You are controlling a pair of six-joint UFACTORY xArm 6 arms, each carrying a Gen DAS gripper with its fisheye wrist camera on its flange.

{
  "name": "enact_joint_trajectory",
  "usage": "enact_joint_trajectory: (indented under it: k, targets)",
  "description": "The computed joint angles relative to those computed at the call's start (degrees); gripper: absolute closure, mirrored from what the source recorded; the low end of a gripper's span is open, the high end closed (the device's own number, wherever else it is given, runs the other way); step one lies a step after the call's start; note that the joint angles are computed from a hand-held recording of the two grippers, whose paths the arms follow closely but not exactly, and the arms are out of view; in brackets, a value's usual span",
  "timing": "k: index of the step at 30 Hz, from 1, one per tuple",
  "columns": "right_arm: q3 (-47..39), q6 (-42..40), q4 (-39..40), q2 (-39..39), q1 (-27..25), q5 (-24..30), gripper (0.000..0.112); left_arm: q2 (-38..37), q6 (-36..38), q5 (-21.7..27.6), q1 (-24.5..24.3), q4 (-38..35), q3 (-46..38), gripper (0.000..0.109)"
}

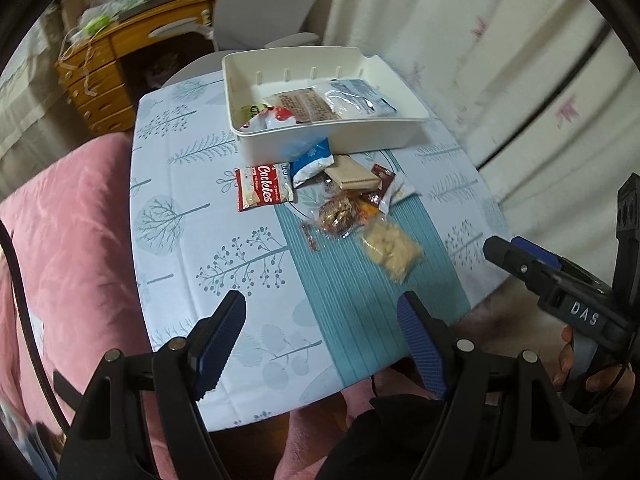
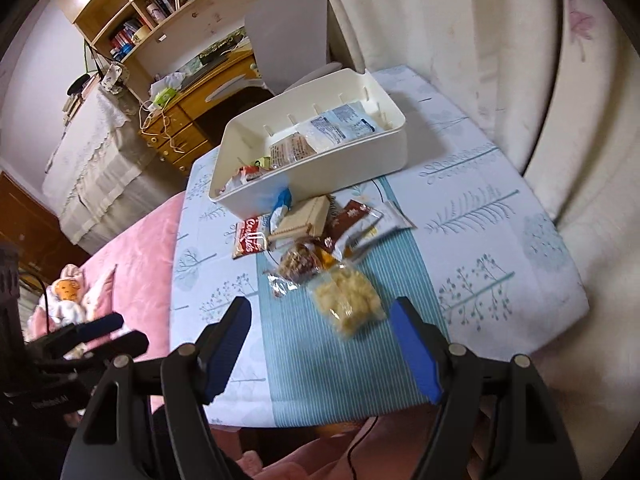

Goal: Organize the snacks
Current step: 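Grasp the brown nut-cluster packet with the left gripper while the right grasps the clear puffed-snack bag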

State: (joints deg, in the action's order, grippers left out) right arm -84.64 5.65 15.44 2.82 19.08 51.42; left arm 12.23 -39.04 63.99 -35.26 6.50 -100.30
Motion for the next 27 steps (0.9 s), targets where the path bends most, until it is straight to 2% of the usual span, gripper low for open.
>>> enact_joint_trajectory:
  k: [8,11,13,19,27]
  targets:
    - [10.77,6.41,-12.20,-7.07,4.77,-7.60,0.039,-0.01,8.26,-4.40,0.54,0.63,3.45,0.032]
    - [13.85,10.59,-23.14,-8.44,6.58,-10.83,0.039,0.46,10.77,-8.60,1.15,0.55,4.99,0.032]
    - [15.73,10.96,-28.28,-8.85,7.36,-12.34,0.039,2.33,12.97,-9.01,1.47,0.80,3.74,0.032]
    - [16.25,2.87,-23.87,-6.87,7.97,-13.21,0.039,8.79,17.75,-10.01,2.47,-1.72,-0.65,0.032]
    - [7.81,-6.52,-17.10,2.06,6.87,-9.11,0.039,19.41,22.24,-9.58,3.67,-6.14,-10.56,0.032]
